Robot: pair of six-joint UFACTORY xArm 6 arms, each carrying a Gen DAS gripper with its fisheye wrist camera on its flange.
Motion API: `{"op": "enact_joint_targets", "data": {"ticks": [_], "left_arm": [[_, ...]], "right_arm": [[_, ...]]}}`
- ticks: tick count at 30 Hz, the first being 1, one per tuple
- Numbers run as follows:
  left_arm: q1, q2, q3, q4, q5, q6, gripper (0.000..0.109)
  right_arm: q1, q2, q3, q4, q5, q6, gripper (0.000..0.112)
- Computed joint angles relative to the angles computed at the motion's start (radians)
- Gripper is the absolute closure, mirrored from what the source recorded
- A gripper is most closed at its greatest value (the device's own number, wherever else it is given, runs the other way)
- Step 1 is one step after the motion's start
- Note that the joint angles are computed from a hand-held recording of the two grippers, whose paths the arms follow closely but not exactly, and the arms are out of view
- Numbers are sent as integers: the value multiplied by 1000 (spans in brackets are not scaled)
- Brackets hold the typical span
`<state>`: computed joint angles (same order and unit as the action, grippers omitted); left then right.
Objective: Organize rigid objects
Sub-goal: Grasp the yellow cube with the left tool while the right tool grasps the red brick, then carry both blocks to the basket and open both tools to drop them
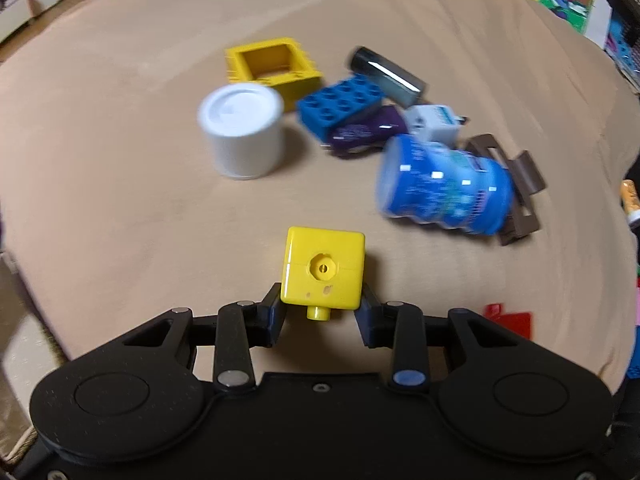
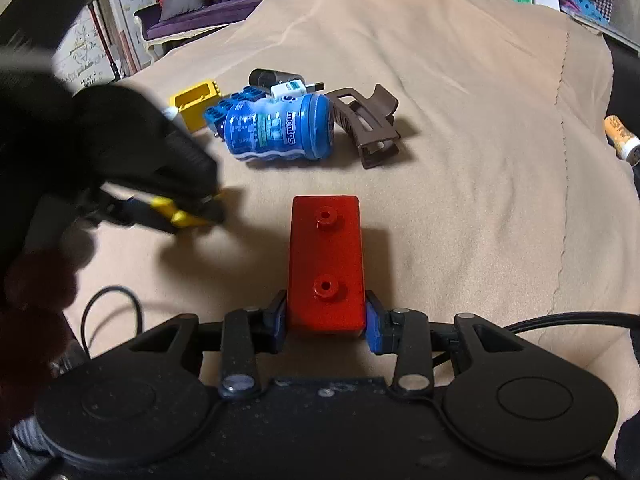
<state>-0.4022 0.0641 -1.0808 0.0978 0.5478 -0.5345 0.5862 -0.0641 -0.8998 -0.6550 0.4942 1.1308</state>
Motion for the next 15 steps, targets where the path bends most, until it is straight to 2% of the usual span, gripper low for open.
{"op": "enact_joint_targets", "data": {"ticks": [5,10,15], "left_arm": [[63,-126,119,-6,6,-34,72],[140,-269,244,98,1,-113,72],[231,-373,319,102,17,-127,72]], "right_arm": [[2,-2,-19,24,4,5,76],[13,28,-68,89,-9,-44,76],[51,87,-158,156,-2,-108,76]]}}
